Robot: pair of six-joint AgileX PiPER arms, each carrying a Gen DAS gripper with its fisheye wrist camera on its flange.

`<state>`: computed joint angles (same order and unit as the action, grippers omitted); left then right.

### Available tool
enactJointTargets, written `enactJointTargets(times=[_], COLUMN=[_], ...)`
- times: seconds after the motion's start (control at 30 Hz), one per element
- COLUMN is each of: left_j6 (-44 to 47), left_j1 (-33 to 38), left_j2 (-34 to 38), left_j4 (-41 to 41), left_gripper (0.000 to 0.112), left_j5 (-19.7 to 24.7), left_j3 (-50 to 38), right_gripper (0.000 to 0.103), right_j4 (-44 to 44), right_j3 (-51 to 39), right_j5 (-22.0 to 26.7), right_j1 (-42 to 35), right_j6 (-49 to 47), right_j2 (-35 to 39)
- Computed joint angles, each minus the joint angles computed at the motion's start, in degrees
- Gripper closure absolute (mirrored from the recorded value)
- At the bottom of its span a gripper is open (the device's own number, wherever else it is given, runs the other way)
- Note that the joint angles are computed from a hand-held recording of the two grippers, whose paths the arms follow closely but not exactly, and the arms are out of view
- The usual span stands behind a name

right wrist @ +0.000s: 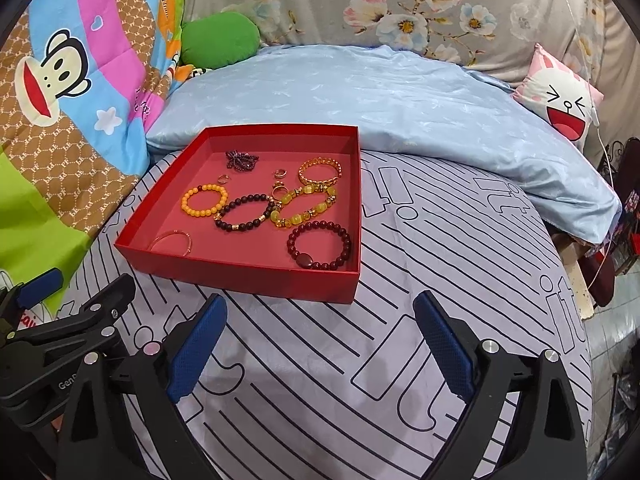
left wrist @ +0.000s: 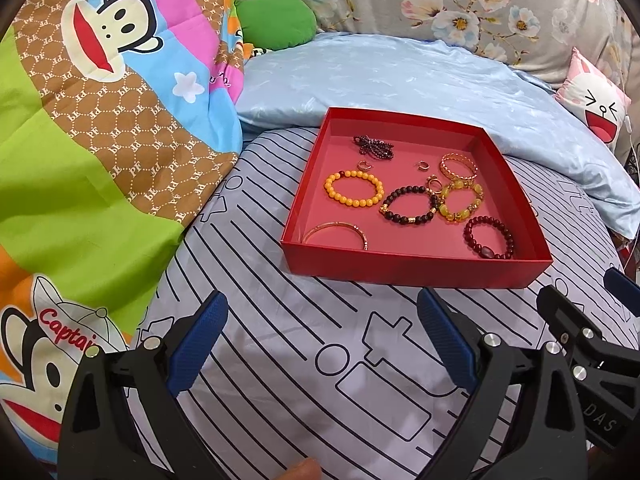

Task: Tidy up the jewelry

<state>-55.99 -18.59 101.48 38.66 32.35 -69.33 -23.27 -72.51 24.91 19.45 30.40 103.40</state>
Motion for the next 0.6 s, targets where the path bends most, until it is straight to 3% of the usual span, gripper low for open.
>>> enactJointTargets(times=[0.07,0.1,0.6], left_j6=[-0.1,-0.3,0.5], left_j1=[0.0,0.0,0.4], left_j2=[0.0,0.0,0.7], left_j4=[0.2,0.3,-0.2], left_gripper=[0.021,0.021,0.019], left_j5=[0.0,0.1,-0.2], left_j3=[0.0,0.0,-0.6], right_gripper=[0.011,0.006,0.006], right_j4=[-0.5,-1.1,-3.9], right_j3=[0.1,0.2,1.1], right_j5=[-0.2,-0.1,-1.9], right_j1=[0.0,0.1,0.0], right_j6=[0.6,1.3,3.7], right_j2=[0.0,0.1,0.2])
